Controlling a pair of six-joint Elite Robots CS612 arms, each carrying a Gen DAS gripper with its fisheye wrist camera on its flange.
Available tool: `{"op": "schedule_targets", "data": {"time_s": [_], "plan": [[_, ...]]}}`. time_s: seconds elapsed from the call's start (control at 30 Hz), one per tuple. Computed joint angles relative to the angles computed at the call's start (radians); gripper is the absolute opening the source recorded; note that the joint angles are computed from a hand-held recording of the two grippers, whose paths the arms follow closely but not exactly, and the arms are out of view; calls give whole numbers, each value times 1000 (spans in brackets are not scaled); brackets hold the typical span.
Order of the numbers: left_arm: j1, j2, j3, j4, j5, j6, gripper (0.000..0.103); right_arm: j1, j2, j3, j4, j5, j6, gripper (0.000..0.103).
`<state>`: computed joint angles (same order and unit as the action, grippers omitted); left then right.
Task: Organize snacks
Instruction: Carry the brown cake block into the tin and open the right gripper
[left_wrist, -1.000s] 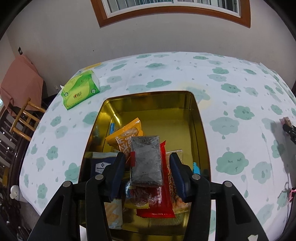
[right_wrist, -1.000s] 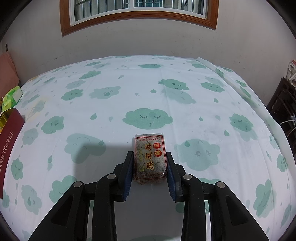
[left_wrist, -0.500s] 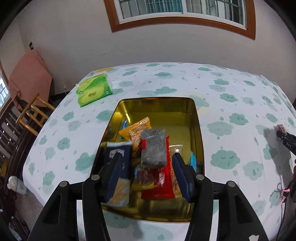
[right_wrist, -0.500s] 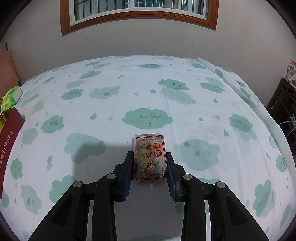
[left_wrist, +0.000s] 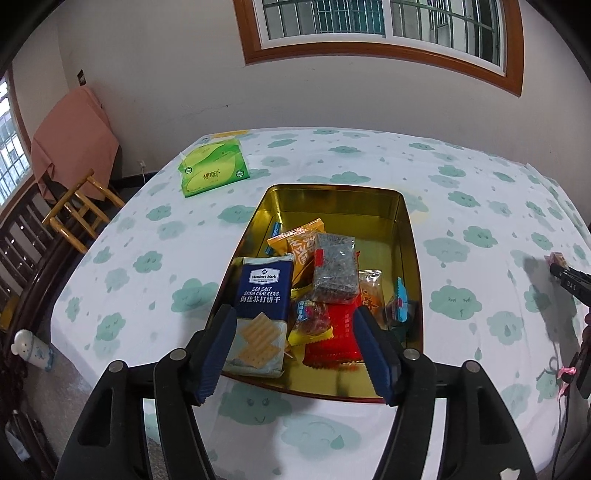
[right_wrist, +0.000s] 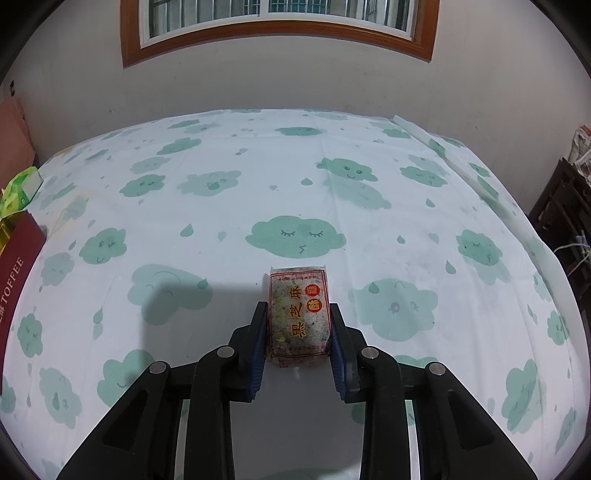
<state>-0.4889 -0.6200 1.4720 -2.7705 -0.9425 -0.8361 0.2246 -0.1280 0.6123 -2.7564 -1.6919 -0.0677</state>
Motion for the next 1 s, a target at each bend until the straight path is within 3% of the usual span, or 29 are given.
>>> {"op": "schedule_targets", "data": {"time_s": [0.23,0.5,0.73,1.0], "plan": [[-1,-4,16,-7,-4,-18,68,1,-18,25,-19,12,9,30],[3,-14,39,-19,-13,-42,70,1,-72,126,-117,108,-23,30],[7,-23,57,-16,-18,-69,71,20,-90,169,-134,178,-60,30],[8,-36,89,-29,-9,-100,73,48,-101,199,-140,189,-115,30]]}}
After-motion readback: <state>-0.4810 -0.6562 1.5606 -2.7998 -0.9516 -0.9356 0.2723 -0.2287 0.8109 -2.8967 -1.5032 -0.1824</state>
